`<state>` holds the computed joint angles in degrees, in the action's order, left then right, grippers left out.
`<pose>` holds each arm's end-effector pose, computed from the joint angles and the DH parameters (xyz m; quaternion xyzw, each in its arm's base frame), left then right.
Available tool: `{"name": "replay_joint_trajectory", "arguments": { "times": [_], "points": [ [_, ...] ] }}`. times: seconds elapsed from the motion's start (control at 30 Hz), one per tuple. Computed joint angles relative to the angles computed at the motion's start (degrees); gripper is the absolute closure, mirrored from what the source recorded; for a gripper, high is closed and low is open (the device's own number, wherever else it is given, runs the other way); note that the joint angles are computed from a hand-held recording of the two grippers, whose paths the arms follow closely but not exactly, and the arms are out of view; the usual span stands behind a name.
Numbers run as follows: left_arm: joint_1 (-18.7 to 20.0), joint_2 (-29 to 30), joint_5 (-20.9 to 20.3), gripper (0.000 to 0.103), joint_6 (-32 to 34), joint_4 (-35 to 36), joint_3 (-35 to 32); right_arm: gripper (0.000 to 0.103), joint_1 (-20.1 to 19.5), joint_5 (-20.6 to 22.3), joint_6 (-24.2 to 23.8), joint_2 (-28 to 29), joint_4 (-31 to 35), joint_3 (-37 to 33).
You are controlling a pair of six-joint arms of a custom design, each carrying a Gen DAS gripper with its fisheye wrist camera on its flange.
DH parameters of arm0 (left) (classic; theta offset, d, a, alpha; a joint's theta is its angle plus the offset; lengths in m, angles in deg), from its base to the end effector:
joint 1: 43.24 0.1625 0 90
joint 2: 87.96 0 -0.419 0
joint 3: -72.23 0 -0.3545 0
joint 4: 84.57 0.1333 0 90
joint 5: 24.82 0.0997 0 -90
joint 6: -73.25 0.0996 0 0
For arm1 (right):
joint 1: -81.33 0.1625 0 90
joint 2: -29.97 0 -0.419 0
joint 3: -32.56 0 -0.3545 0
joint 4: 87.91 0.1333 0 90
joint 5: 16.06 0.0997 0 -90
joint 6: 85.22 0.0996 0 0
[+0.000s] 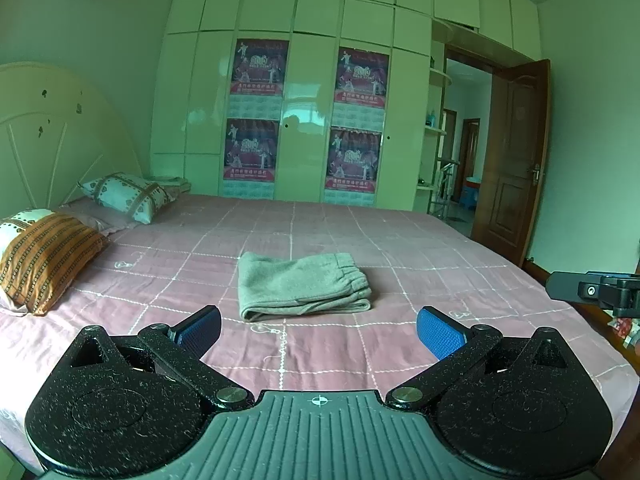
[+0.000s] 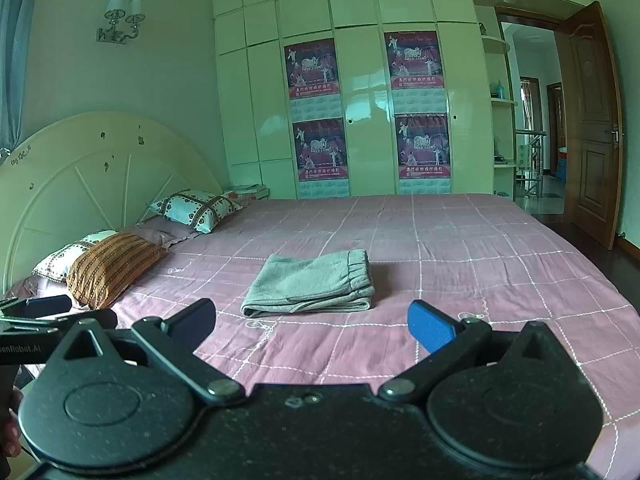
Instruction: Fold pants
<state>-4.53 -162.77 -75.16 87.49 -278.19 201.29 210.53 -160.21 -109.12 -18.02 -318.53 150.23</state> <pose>-0.2202 -0.4288 0.3049 0.3434 0.7954 -0.4704 0.1674 0.3512 -0.3474 0.2166 0.1544 -0.7562 0.5614 0.2986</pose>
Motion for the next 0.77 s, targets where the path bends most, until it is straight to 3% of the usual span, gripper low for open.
{"name": "replay_joint_trajectory", "arguments": {
  "times": [0.77],
  "points": [
    [0.17, 0.95, 0.40, 0.000, 1.80, -5.65, 0.71, 0.006, -0.06, 0.03, -0.08, -0.28, 0.14, 0.45]
  ]
}}
